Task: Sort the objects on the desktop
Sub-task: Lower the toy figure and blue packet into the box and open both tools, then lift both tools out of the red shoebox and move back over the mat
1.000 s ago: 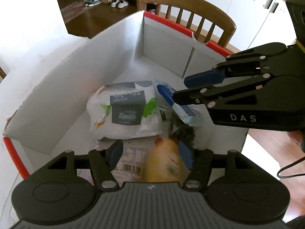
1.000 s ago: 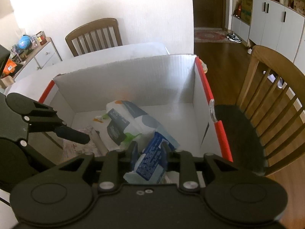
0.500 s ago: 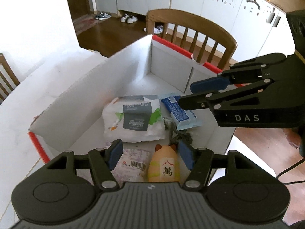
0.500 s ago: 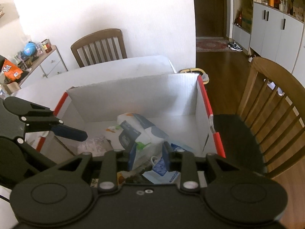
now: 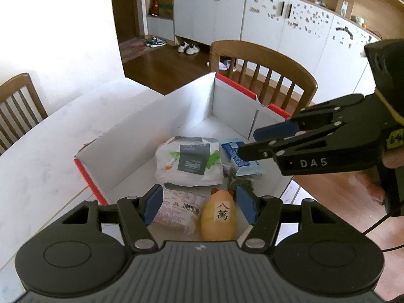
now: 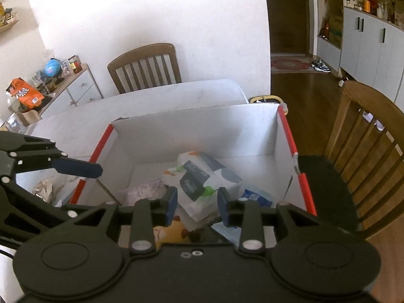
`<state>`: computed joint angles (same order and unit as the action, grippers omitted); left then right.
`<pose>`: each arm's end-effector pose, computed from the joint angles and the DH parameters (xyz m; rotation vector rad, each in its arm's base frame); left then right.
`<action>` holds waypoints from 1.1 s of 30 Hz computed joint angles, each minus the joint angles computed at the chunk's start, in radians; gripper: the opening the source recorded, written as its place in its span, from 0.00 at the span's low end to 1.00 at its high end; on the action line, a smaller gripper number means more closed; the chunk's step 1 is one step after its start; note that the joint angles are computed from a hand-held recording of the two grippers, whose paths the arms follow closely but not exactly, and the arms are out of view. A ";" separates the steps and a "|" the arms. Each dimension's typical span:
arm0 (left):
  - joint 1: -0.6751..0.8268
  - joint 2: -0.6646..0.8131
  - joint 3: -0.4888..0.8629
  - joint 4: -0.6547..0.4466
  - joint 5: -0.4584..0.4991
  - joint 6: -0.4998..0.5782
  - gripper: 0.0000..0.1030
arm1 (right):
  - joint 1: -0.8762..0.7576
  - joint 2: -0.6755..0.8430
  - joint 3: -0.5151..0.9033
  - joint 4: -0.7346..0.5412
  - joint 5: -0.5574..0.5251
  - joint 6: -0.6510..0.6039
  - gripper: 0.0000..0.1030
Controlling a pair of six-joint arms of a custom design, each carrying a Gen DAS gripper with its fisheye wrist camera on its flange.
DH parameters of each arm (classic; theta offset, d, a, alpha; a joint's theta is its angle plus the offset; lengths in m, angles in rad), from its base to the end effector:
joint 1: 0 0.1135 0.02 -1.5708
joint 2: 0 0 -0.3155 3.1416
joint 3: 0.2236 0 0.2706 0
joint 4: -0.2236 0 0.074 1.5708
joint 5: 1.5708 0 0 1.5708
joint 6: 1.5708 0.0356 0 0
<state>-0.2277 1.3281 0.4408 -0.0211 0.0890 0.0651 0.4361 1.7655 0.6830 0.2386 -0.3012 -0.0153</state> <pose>0.2181 -0.0538 0.1667 0.3998 2.4505 -0.1795 0.2943 0.1488 0.1375 -0.6820 2.3423 0.5549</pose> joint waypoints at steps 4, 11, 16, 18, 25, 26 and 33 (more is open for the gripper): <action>0.007 -0.036 -0.013 -0.010 -0.005 -0.011 0.62 | 0.007 -0.008 -0.010 -0.002 0.001 0.000 0.39; 0.022 -0.086 -0.049 -0.016 -0.003 -0.026 0.66 | 0.014 -0.032 -0.043 0.031 0.010 0.018 0.66; 0.039 -0.122 -0.074 -0.017 0.009 -0.033 0.76 | 0.030 -0.048 -0.057 0.039 0.021 0.026 0.72; 0.050 -0.138 -0.084 -0.017 0.018 -0.030 0.77 | 0.036 -0.058 -0.066 0.045 0.023 0.032 0.77; 0.108 -0.212 -0.122 -0.035 0.072 0.005 0.83 | 0.069 -0.103 -0.108 0.073 0.060 0.074 0.86; 0.123 -0.221 -0.128 -0.037 0.084 0.015 0.86 | 0.079 -0.111 -0.116 0.078 0.071 0.082 0.87; 0.286 -0.323 -0.169 -0.093 0.211 0.123 1.00 | 0.173 -0.156 -0.150 0.090 0.171 0.161 0.91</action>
<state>0.0588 1.0051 0.2723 -0.1143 0.2995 0.1885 0.6094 1.6098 0.5329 0.3285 -0.1307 0.1460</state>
